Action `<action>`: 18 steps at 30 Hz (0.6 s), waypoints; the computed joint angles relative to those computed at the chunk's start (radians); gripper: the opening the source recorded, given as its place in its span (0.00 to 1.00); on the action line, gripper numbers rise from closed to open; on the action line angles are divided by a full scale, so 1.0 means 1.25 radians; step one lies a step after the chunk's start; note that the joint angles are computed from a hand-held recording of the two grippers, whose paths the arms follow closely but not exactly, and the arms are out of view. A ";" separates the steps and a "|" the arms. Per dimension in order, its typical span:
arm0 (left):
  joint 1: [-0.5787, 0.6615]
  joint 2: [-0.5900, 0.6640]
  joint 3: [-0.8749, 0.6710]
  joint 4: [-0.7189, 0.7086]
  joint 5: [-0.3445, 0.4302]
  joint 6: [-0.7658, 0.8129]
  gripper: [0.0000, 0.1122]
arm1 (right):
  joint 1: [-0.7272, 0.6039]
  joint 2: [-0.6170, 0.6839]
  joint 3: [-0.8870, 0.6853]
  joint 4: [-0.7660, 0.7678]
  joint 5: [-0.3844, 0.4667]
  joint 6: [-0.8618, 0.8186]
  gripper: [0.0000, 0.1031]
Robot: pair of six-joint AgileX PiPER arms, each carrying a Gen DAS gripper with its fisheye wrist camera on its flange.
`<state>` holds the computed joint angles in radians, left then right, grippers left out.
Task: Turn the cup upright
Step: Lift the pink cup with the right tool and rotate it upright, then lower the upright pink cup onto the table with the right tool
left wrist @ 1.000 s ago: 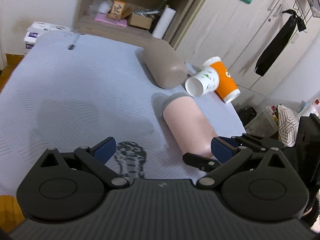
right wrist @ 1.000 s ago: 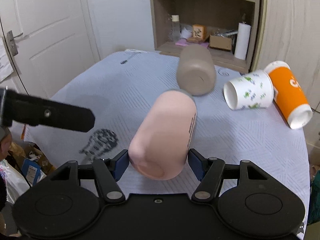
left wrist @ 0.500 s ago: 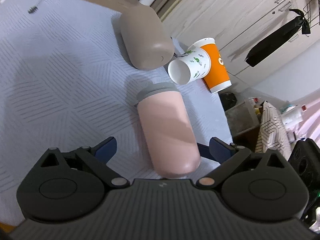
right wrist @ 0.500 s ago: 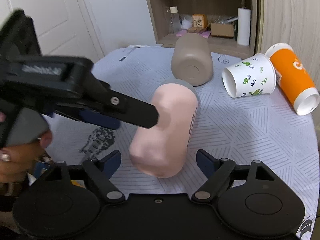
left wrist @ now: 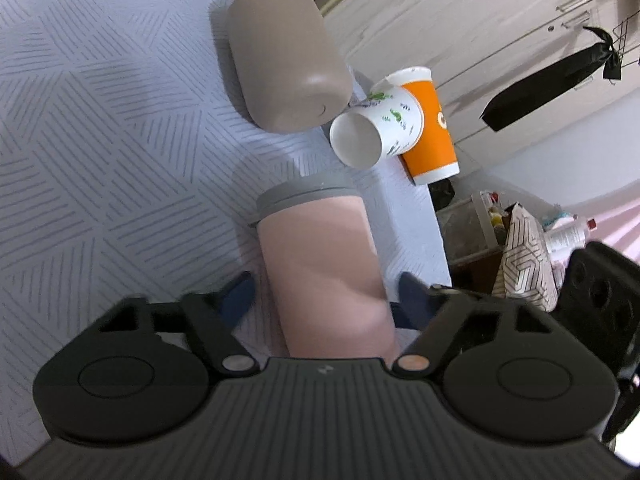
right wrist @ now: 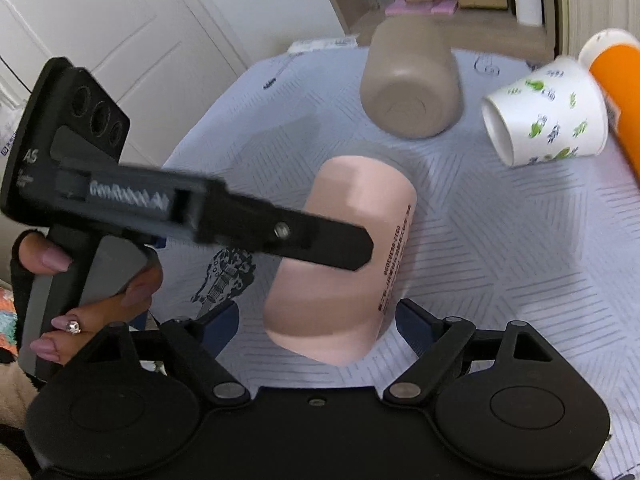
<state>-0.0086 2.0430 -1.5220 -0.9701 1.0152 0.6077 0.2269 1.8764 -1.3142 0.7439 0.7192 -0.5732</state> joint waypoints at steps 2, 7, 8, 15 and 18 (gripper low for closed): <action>0.007 0.012 -0.008 -0.013 0.020 0.007 0.58 | -0.002 0.016 -0.018 -0.004 0.003 0.008 0.86; 0.006 -0.001 0.010 -0.014 0.011 0.040 0.57 | -0.023 0.030 -0.017 0.047 -0.009 -0.006 0.82; 0.004 -0.006 0.016 -0.015 0.007 0.050 0.57 | -0.033 0.033 -0.014 0.068 0.002 -0.015 0.80; 0.000 -0.052 0.075 -0.026 -0.014 0.145 0.57 | -0.015 -0.018 0.081 0.143 -0.058 -0.080 0.72; -0.021 -0.117 0.141 -0.018 -0.072 0.210 0.55 | 0.013 -0.048 0.120 0.140 -0.116 -0.093 0.72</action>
